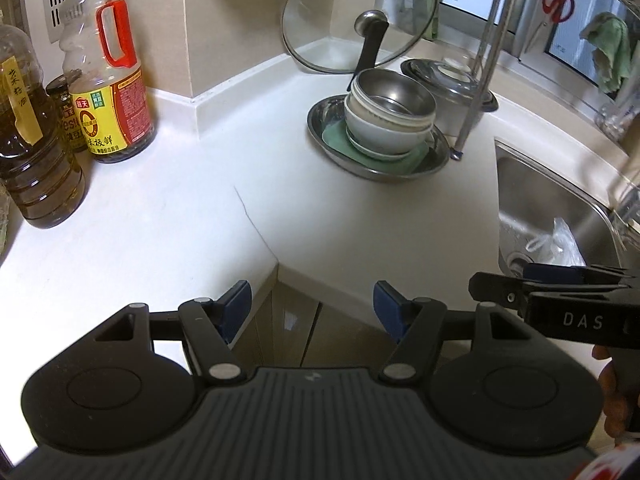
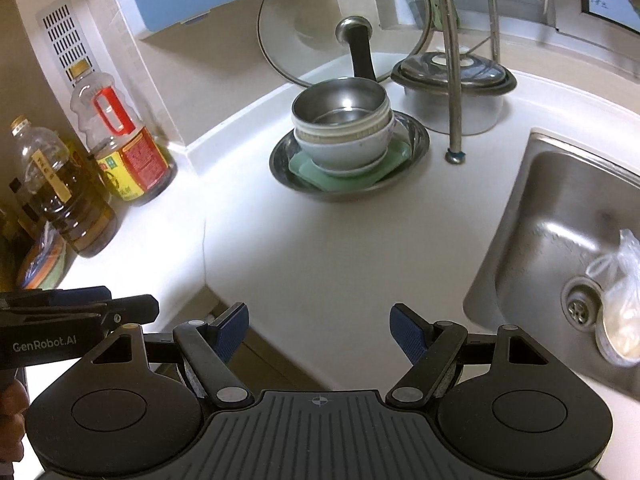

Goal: Organize plates and bowls

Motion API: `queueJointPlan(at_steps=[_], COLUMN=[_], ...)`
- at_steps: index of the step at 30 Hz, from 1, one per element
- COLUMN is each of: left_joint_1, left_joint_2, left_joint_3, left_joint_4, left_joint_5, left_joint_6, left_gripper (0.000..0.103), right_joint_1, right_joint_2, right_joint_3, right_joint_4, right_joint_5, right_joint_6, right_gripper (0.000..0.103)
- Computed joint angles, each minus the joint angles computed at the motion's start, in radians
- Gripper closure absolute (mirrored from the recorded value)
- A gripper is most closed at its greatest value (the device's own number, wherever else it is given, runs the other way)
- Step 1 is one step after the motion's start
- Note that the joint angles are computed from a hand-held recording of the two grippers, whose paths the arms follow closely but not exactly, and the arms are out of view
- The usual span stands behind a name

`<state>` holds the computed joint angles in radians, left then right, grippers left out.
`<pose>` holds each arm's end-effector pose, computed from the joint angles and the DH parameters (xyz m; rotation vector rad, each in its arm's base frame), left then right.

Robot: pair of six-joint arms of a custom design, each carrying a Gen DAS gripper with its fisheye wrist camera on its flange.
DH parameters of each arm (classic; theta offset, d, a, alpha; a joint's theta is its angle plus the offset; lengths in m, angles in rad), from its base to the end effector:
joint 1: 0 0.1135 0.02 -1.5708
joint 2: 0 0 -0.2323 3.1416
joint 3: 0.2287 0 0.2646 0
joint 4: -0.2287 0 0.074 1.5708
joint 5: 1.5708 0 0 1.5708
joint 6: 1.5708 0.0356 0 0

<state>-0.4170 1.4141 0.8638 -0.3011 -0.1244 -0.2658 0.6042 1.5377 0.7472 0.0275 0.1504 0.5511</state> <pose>0.2823 -0.1202 0.1771 0.1262 2.4166 -0.1626 0.2624 0.1747 0.1293 0.0133 2.3582 0.4013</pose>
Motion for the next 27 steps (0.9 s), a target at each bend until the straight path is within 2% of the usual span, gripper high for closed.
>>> queueJointPlan(at_steps=[9, 27], left_joint_1=[-0.027, -0.072], left_joint_2=[-0.082, -0.046], left_joint_3=[-0.07, -0.032], left_joint_4=[-0.014, -0.031], left_joint_5=[0.005, -0.038], left_joint_6=[-0.002, -0.074], left_gripper=[0.038, 0.038], right_joint_1=[0.075, 0.029], right_joint_2=[-0.074, -0.073], right_joint_3=[-0.056, -0.054], right_joint_4=[-0.037, -0.035], right_joint_5=[0.066, 0.006], right_joint_6=[0.059, -0.001], right_gripper=[0.026, 0.026])
